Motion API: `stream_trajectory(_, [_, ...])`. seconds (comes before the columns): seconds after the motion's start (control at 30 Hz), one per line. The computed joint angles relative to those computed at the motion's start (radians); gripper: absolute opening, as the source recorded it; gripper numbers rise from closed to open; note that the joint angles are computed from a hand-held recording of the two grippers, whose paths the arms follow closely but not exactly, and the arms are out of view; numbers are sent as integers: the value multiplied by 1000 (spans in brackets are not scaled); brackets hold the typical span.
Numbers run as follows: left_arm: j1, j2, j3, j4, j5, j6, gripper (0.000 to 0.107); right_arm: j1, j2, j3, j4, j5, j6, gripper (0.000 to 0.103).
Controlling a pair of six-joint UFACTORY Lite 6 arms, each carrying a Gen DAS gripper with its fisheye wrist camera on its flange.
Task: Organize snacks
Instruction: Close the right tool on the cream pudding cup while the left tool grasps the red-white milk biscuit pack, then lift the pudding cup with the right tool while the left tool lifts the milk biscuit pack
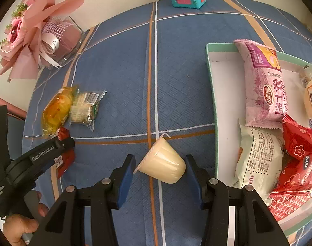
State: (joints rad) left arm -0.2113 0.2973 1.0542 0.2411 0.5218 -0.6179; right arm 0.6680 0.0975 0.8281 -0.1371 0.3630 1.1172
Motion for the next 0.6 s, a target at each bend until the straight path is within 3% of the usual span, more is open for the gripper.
stream_trajectory(0.33, [-51, -17, 12, 13, 29, -48, 52, 6, -9, -11, -19, -14, 44, 52])
stream_trajectory(0.6, [-20, -9, -17, 22, -13, -28, 52, -9, -51, -60, -49, -67, 150, 53])
